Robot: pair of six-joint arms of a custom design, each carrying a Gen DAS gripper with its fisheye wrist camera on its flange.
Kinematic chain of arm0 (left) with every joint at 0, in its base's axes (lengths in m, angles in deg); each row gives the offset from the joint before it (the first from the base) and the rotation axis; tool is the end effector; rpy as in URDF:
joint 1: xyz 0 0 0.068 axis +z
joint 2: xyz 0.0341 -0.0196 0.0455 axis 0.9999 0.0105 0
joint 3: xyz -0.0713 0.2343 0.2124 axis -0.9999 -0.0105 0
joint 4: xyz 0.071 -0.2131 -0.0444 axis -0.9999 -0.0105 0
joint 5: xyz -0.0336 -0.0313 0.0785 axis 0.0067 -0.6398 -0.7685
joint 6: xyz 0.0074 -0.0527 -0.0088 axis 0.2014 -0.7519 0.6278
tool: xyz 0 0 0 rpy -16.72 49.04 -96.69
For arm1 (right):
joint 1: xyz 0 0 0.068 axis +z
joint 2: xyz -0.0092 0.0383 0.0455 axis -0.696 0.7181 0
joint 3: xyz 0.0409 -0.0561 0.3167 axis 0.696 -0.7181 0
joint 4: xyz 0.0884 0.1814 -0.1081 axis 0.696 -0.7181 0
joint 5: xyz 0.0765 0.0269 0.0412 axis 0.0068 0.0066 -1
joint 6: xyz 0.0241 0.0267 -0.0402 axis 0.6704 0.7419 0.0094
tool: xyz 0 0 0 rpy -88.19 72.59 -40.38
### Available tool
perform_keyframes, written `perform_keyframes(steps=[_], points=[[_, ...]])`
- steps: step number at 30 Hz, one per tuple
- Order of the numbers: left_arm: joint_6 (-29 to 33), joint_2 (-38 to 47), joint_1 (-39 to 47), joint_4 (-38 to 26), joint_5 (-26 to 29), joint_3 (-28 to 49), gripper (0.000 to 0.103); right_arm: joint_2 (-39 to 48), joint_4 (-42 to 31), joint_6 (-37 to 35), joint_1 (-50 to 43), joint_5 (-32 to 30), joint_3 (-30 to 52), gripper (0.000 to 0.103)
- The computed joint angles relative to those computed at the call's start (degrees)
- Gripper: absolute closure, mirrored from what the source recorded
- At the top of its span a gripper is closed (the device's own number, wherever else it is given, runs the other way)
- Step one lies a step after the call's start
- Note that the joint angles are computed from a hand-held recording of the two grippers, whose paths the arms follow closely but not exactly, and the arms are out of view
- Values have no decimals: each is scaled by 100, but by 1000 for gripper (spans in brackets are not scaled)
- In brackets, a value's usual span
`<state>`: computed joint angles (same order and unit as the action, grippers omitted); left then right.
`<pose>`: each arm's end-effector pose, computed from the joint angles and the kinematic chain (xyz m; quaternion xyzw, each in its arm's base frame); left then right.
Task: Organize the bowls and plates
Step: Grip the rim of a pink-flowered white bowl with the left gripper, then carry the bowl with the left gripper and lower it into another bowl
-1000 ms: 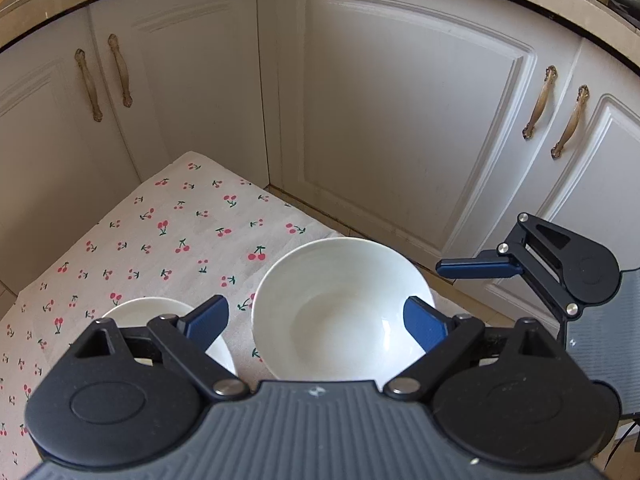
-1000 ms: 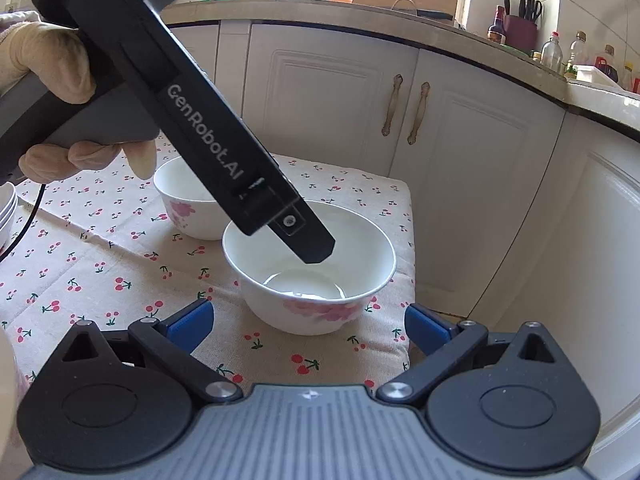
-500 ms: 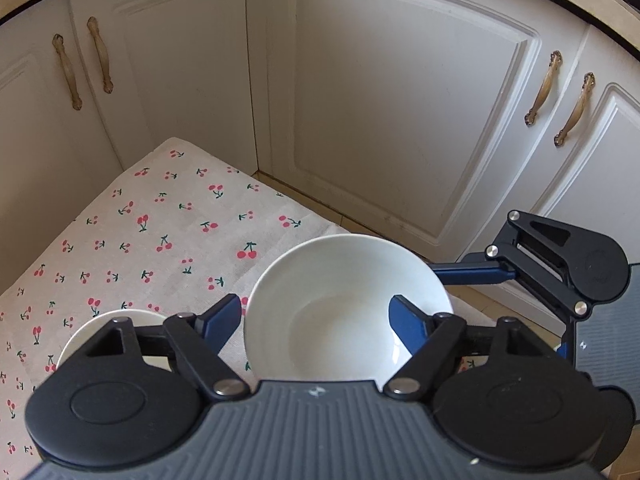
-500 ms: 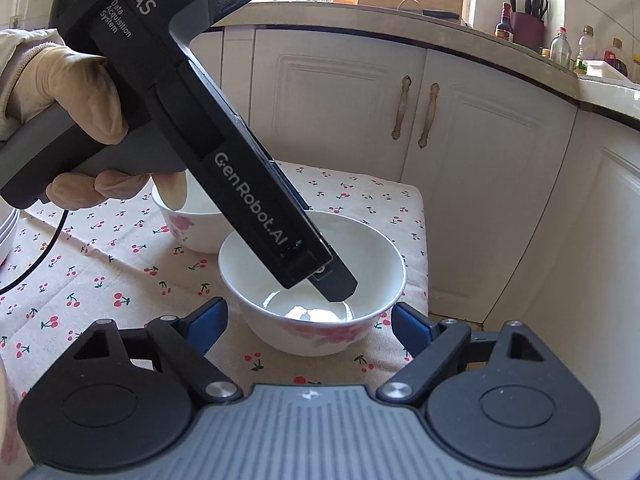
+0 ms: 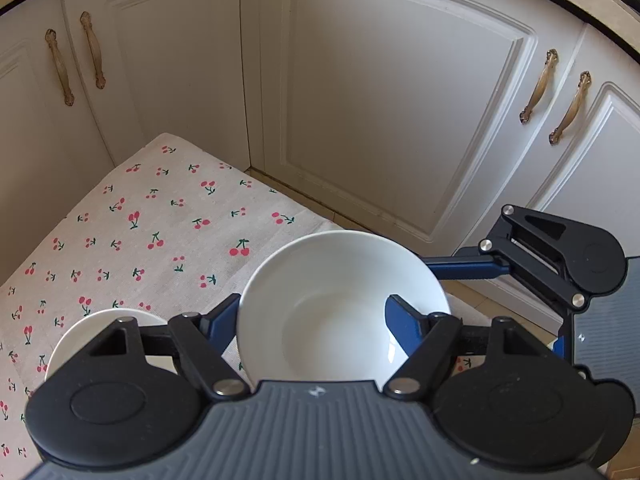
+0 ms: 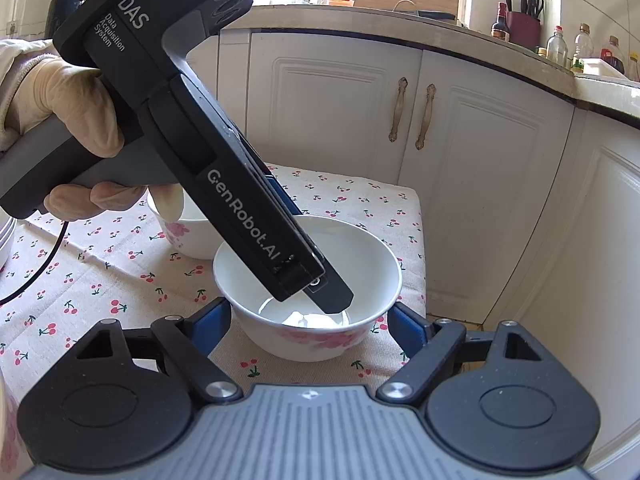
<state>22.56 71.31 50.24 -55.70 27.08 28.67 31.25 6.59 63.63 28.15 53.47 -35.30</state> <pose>0.2492 -0.2158 0.1344 0.4868 0.8205 -0.1810 0.2389 0.0873 0.1839 0.0886 -0.0889 0.8779 -0.0015 0.4706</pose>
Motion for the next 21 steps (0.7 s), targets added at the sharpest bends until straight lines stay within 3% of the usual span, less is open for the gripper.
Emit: perform_keyframes(steps=[12, 15, 21], points=[[-8, -170, -8, -48, 52, -89, 27, -250, -430, 164, 15, -93, 109, 14], [-23, -330, -35, -60, 71, -189, 27, -468, -964, 400, 178, -10, 246, 14], [-55, -801, -84, -137, 134, -482, 27, -1112, -2851, 1166, 682, 200, 820, 14]])
